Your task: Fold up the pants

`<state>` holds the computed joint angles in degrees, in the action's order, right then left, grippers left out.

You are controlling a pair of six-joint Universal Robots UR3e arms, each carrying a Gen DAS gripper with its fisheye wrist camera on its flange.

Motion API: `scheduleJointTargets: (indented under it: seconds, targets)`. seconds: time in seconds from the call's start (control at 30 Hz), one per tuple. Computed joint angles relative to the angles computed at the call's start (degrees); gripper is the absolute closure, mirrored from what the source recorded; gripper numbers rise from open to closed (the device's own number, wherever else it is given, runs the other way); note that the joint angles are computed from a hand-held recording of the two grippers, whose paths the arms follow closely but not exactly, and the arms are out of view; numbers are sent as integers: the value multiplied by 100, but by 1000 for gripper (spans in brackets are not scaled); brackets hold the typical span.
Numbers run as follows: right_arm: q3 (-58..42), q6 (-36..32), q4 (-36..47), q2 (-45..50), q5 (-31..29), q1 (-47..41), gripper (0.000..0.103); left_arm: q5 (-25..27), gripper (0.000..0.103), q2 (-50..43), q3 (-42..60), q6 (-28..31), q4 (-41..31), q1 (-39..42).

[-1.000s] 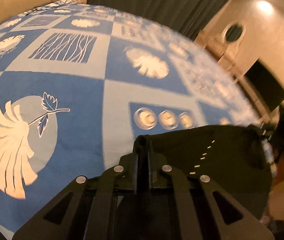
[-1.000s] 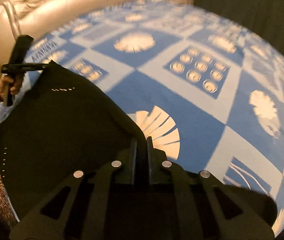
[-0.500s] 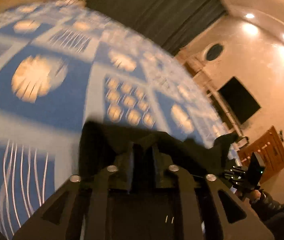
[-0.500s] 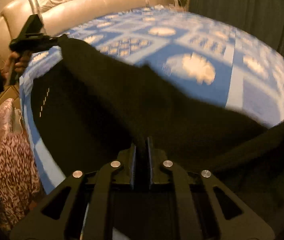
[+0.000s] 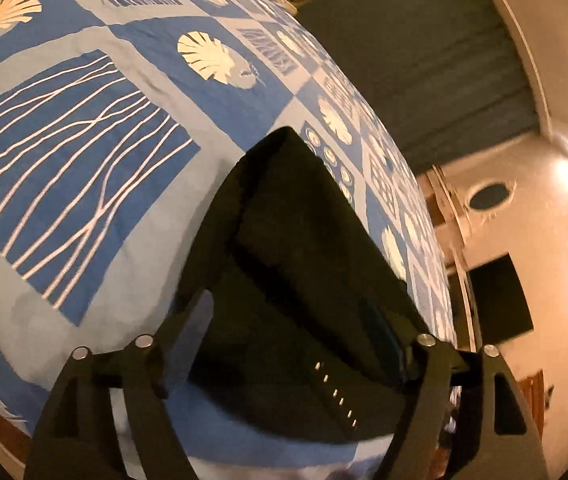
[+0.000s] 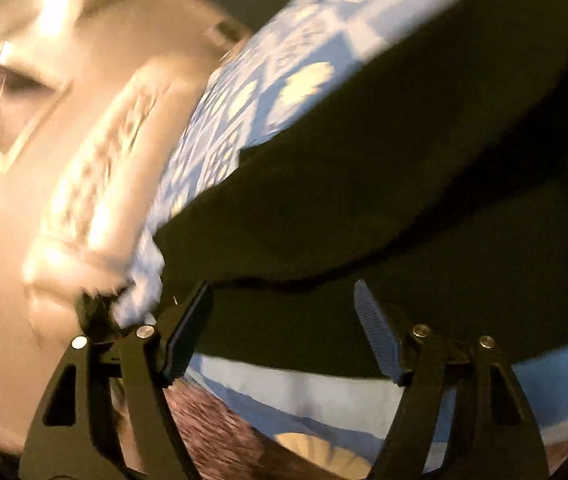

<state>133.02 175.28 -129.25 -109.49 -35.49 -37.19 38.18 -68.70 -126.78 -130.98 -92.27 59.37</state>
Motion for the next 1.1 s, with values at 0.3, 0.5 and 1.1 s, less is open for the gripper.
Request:
scheduleJointTargets:
  seconds: [0.3,0.5,1.1]
  targets:
    - [360,1077,-917,107,120,35,30,-268,27,-647,-234,-3115,2427,-444]
    - [508,857,-654,-112,208,-177,30,-332,27,119,-439,-3164,1952,-426]
    - [955,1771,-1581,-104,321,-476,29,196,93,-2900,260,-5451,5701,-1727]
